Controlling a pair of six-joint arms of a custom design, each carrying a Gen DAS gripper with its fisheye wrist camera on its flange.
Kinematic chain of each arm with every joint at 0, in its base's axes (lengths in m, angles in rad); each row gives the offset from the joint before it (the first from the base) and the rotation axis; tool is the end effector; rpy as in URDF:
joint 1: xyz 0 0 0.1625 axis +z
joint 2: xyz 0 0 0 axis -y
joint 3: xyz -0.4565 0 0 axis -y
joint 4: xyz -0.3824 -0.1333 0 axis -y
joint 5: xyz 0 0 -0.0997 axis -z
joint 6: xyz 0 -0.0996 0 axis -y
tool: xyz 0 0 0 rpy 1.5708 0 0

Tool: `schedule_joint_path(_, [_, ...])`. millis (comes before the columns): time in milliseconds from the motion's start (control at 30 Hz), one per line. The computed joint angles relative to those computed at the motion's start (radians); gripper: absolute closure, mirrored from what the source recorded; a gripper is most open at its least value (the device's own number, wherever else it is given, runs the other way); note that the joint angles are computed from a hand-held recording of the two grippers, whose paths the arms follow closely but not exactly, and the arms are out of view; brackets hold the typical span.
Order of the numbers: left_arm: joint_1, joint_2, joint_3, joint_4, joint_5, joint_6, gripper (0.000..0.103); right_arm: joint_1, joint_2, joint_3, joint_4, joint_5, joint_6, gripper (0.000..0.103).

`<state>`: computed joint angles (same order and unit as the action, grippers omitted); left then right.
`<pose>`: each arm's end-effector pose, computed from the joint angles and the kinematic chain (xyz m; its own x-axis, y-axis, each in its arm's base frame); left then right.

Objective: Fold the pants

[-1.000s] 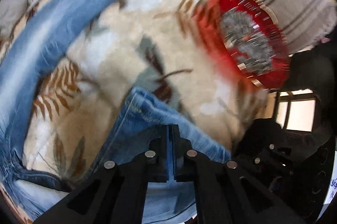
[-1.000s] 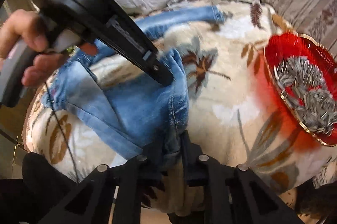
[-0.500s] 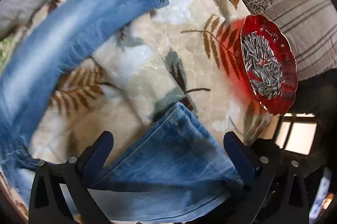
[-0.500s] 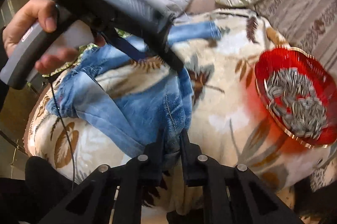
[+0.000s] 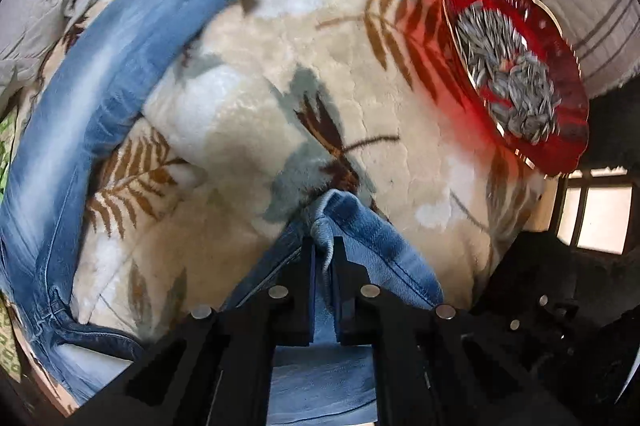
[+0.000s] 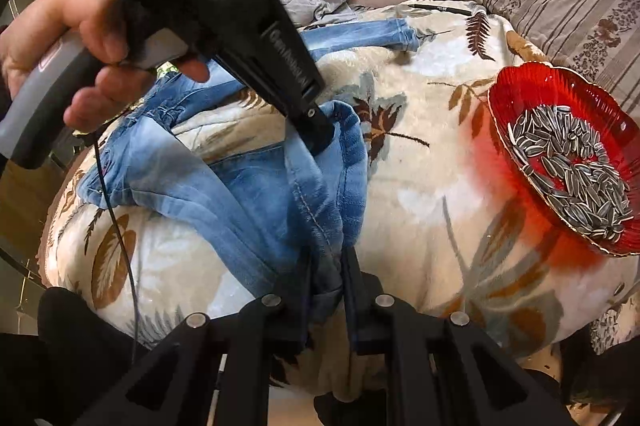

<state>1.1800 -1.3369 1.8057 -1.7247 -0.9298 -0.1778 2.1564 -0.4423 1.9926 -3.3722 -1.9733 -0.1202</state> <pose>-0.0186 -0.5515 0.3270 -0.7240 0.3136 -0.6144 0.2379 0.9496 0.2043 0.3769 -0.3977 -0.0884 -0.7505 -0.5211 0.4065 -0.6299 0.7502 -0.2012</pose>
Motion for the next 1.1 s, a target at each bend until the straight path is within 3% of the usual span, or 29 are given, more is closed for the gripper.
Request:
schedule_joint_path(233, [-0.065,-0.027,-0.031,-0.077,-0.03,0.047,0.098,0.029,-0.025,0.014,-0.128,-0.029,-0.024,0.089])
schedule_joint_path(367, [-0.091,0.021,-0.1,-0.14,-0.06,0.081,0.097,0.046,-0.047,0.003,-0.191,-0.061,-0.035,0.089])
schedule_joint_path(567, [-0.05,0.122,-0.159,-0.201,-0.06,0.076,0.097,0.008,-0.046,-0.051,-0.116,-0.117,0.047,0.089])
schedule_joint_path(733, [0.019,0.181,-0.175,-0.235,-0.086,0.045,0.097,-0.026,-0.024,-0.082,-0.052,-0.119,0.084,0.089])
schedule_joint_path(800, [0.022,0.184,-0.171,-0.226,-0.091,0.021,0.097,-0.031,-0.021,-0.08,-0.061,-0.116,0.086,0.084])
schedule_joint_path(833, [0.026,0.186,-0.173,-0.217,-0.094,0.012,0.088,-0.031,-0.023,-0.078,-0.061,-0.117,0.088,0.082])
schedule_joint_path(867, [0.026,0.182,-0.171,-0.214,-0.083,0.004,0.077,-0.026,-0.027,-0.077,-0.053,-0.138,0.094,0.07])
schedule_joint_path(900, [0.02,0.171,-0.159,-0.226,-0.061,-0.003,0.041,-0.023,-0.03,-0.076,-0.053,-0.158,0.097,0.048])
schedule_joint_path(933, [0.013,0.153,-0.14,-0.255,-0.039,-0.008,0.011,-0.02,-0.036,-0.068,-0.068,-0.169,0.099,0.035])
schedule_joint_path(967, [0.009,0.136,-0.123,-0.286,-0.029,-0.006,0.007,-0.017,-0.045,-0.049,-0.112,-0.163,0.094,0.025])
schedule_joint_path(1100, [-0.003,0.05,-0.091,-0.299,-0.022,-0.008,0.006,0.017,-0.073,-0.016,-0.168,-0.209,0.051,0.025])
